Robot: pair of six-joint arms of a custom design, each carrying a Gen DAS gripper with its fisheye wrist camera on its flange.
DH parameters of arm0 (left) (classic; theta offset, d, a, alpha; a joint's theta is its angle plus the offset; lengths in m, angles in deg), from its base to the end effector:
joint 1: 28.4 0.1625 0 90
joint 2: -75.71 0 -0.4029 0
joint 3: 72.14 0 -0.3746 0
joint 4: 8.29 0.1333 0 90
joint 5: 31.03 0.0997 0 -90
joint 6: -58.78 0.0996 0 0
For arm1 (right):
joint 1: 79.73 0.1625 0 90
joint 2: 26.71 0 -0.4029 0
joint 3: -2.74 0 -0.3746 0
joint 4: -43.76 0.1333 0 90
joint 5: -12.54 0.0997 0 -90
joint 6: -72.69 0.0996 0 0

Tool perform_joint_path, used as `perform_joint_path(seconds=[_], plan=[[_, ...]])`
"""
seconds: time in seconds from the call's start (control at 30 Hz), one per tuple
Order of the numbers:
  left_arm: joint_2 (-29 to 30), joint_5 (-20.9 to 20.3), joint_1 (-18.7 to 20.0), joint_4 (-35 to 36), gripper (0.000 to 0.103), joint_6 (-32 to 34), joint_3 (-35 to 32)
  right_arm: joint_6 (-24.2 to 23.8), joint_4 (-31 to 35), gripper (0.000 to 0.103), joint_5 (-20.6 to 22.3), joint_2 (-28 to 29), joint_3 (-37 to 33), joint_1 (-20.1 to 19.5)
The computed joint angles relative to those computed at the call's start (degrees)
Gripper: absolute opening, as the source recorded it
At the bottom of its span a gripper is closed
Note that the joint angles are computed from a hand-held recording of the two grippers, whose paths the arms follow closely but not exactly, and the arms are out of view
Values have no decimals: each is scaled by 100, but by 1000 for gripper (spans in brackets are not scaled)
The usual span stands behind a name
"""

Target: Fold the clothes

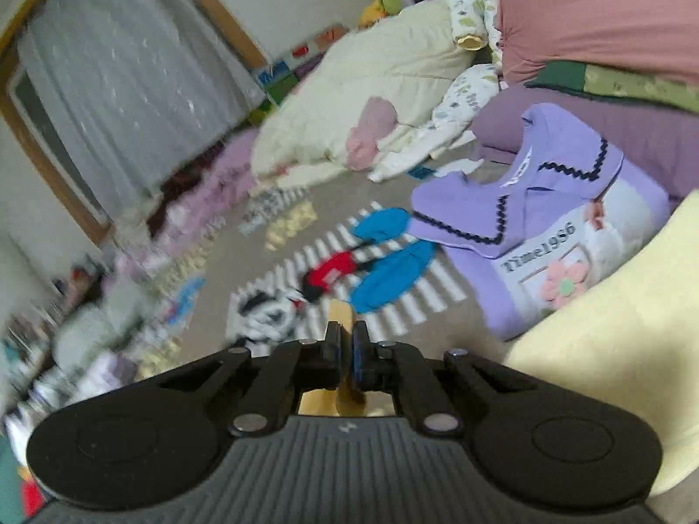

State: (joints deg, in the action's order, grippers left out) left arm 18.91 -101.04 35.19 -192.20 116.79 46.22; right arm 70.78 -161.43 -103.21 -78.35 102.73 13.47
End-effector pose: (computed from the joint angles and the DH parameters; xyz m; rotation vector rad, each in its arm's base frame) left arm -0.0873 -0.5521 0.1445 1.6454 2.0114 -0.5998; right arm 0.1245 -0.6147 0.2549 -0.2440 -2.3125 1.5231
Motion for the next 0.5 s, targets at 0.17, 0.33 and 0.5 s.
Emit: perform_joint_path(seconds=[0.17,0.33,0.5], plan=[[10,57,8,-253,5,258,93,40,186,7,-444,29,86,-110],[-105,121,-42,171,18,162,78,149,276,13,-783,117,161,-188],[-500,52,108,605,55,-932,-101,-248,-382,45,-1309,384,99,5]])
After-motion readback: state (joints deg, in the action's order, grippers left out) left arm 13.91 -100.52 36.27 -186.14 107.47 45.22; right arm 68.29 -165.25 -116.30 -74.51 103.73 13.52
